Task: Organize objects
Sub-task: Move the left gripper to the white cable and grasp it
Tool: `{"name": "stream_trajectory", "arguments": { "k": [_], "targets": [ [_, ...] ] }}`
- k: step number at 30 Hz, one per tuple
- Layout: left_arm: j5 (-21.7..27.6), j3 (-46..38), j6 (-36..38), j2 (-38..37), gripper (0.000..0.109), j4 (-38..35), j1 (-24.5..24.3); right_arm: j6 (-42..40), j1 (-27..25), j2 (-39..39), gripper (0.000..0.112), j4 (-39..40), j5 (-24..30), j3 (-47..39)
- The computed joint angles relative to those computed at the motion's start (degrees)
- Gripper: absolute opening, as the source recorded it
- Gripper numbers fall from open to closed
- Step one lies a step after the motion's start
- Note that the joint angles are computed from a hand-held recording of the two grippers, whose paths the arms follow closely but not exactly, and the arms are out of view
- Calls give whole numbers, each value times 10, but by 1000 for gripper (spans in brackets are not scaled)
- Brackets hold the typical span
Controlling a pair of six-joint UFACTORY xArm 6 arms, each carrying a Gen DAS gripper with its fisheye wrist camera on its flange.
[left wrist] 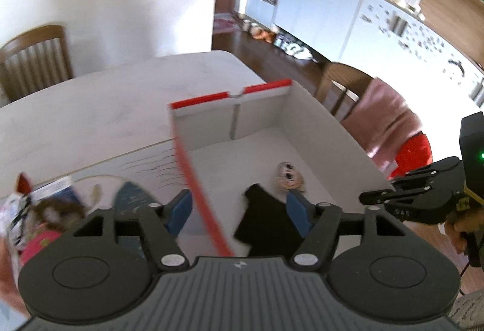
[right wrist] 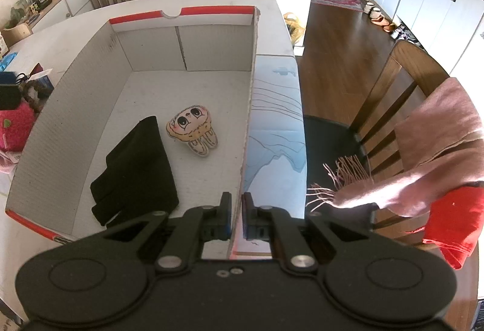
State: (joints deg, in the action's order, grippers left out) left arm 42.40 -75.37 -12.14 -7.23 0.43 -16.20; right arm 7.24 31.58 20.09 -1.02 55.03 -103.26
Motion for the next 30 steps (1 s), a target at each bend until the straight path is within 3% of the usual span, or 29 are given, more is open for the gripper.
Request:
{"name": "stream_trajectory", "arguments": {
  "k": [7,13,23,30],
  "targets": [
    [2,97,-74,-97,82,51,34,-1,1,4,5,-3,8,-7],
    [11,158,-128,-157,83,88,83,2,4,10,5,-13,16,-18],
    [-8,186,-146,-147,84,144,159,12,7,16,4,-28,24,-29],
    [-13,179,-169,-117,83,178,180,17,9,19,4,-35,28,-35]
  ]
}}
